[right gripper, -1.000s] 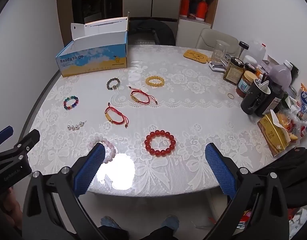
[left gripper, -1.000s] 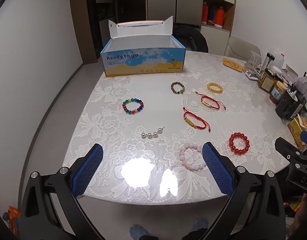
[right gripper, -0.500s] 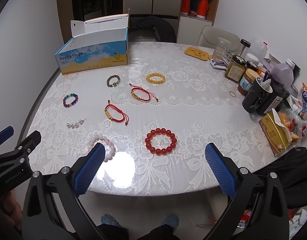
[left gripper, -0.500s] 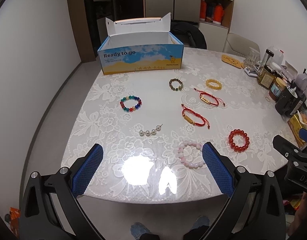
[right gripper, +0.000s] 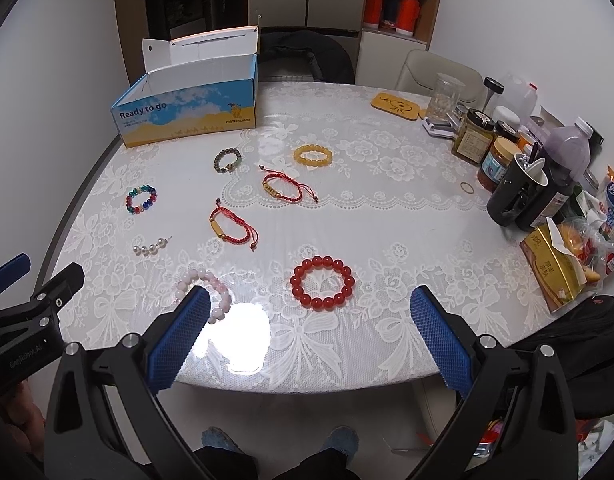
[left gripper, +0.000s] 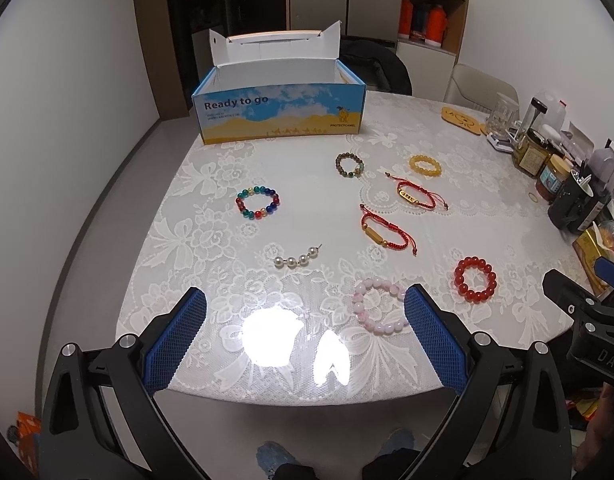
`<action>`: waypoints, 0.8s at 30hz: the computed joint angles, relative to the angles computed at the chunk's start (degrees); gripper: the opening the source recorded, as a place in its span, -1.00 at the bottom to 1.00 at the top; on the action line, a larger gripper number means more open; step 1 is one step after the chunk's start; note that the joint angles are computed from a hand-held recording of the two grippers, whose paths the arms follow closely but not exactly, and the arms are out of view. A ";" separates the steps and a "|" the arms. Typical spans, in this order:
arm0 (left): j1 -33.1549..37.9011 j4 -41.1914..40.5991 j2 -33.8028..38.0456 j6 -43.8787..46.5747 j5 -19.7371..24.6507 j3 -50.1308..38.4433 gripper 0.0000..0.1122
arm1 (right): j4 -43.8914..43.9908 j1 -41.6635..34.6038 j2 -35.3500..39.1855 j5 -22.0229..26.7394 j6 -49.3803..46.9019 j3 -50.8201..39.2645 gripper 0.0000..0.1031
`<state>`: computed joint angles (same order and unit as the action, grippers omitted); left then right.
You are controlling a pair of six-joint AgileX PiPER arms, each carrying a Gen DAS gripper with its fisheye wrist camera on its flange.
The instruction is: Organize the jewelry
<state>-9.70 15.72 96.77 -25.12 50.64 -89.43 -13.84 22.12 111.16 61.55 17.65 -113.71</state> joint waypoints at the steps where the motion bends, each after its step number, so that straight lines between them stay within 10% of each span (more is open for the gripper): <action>1: 0.11 -0.13 -0.02 0.18 0.09 -0.13 0.73 | -0.05 0.02 -0.08 -0.20 0.04 0.36 0.86; 24: -0.11 -0.02 0.37 0.26 0.43 -0.50 0.73 | 0.08 -0.02 0.50 0.24 -0.27 -0.42 0.86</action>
<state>-9.80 15.70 97.14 -24.86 51.06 -89.94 -13.76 22.10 111.66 61.79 17.37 -114.12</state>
